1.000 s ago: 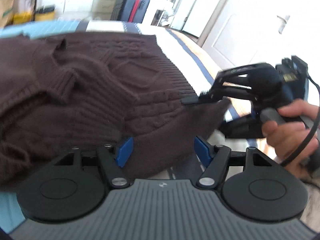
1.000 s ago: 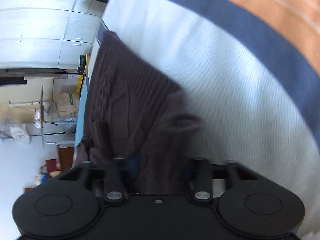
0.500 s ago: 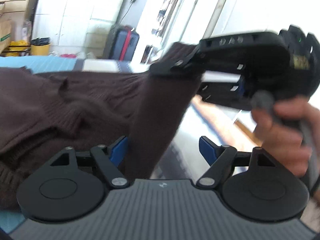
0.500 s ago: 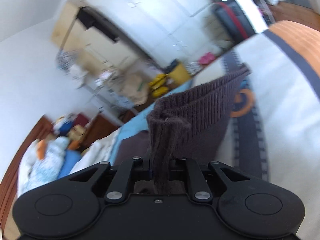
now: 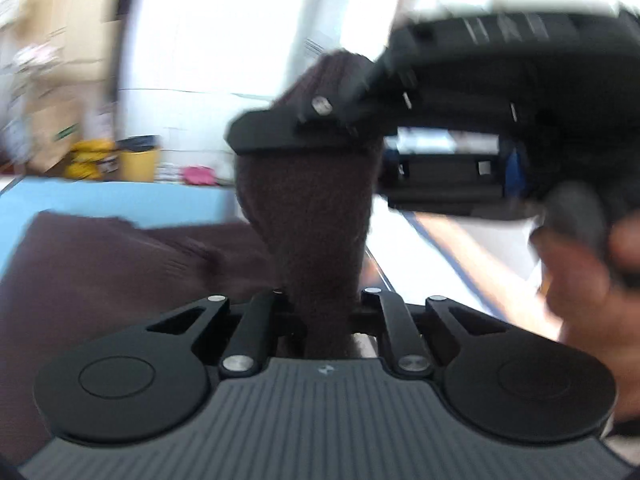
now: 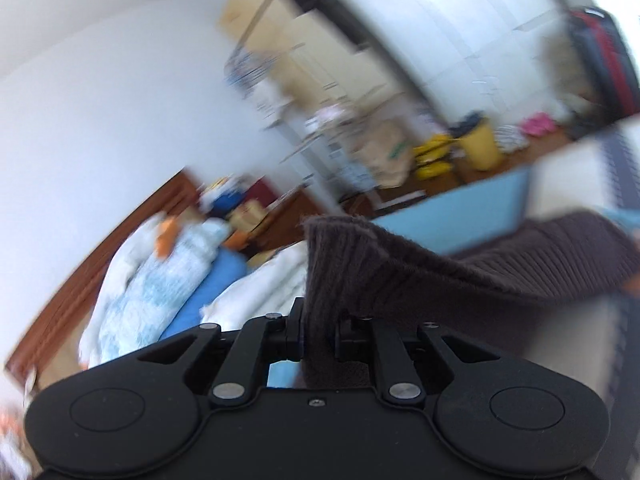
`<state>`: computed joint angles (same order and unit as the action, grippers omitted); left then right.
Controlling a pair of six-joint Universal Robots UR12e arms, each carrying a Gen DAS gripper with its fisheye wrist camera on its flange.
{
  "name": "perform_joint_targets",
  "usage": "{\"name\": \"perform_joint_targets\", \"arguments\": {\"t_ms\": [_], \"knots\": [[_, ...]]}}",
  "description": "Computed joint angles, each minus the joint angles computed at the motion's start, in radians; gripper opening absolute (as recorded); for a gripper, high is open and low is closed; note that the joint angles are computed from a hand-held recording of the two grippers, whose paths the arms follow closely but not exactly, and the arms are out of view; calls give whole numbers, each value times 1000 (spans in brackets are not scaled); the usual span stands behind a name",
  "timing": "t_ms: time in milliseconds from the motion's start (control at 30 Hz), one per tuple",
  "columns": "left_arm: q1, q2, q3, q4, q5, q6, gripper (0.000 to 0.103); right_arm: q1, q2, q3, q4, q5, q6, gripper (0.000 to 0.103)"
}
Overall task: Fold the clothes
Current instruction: 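Lift the hem with the right gripper while the left gripper grasps the sweater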
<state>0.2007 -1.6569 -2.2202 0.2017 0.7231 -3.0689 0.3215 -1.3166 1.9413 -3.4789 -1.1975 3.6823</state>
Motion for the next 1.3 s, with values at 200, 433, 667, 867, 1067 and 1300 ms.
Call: {"name": "perform_joint_targets", "arguments": {"t_ms": [200, 433, 667, 867, 1067, 1300], "knots": [[131, 30, -60, -87, 167, -122, 12, 73, 67, -117, 193, 63, -176, 19], [139, 27, -81, -108, 281, -66, 11, 43, 48, -76, 396, 40, 16, 43], [182, 10, -83, -120, 181, -82, 12, 80, 23, -51, 390, -130, 18, 59], [213, 28, -16, -355, 100, -31, 32, 124, 44, -90, 468, -354, -41, 61], [230, 18, 64, -441, 129, 44, 60, 95, 69, -86, 408, -324, 67, 69], [205, -80, 205, -713, 132, 244, 62, 63, 116, -75, 304, -241, 190, 79]]}}
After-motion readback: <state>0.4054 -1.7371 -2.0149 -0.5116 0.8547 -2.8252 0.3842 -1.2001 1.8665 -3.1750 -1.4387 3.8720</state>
